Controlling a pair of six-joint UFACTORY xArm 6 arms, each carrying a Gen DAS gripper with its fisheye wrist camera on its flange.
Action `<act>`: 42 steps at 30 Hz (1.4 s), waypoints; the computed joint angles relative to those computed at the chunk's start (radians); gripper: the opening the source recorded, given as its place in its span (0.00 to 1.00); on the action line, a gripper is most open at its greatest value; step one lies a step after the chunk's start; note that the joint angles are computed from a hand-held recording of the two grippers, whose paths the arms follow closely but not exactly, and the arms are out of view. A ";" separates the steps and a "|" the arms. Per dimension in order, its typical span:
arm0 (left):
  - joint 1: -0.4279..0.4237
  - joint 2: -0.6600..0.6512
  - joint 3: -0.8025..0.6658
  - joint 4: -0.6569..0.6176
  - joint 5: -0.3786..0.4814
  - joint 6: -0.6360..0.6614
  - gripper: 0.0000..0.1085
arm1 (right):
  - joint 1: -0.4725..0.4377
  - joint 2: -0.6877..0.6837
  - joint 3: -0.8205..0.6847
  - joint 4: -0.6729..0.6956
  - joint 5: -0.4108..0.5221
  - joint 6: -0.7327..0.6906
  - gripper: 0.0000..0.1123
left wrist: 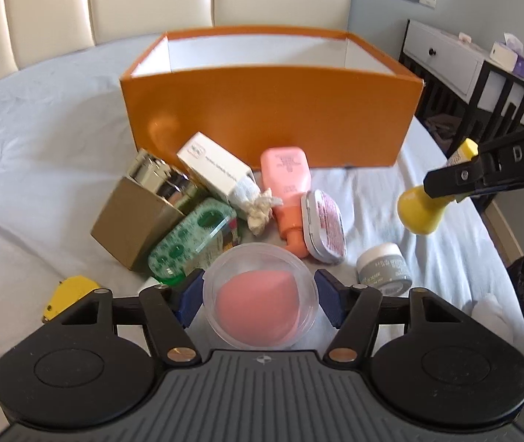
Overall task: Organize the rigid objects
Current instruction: 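Carry the cup and yellow bottle over the orange box with both grippers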
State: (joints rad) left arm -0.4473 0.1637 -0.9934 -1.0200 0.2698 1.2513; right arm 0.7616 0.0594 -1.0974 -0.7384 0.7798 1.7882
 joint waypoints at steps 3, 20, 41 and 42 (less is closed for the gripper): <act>0.012 -0.031 -0.004 -0.149 0.028 0.117 0.68 | 0.016 0.002 -0.024 -0.008 0.055 -0.026 0.21; 0.090 0.199 -0.554 -0.197 0.247 -0.016 0.68 | -0.079 0.128 -0.431 -0.086 0.168 -0.470 0.21; 0.098 0.848 -1.382 0.371 0.590 -0.414 0.68 | -0.328 0.583 -0.845 0.286 0.053 -0.789 0.21; 0.094 0.842 -1.366 0.380 0.574 -0.406 0.68 | -0.329 0.605 -0.867 0.302 0.061 -0.800 0.21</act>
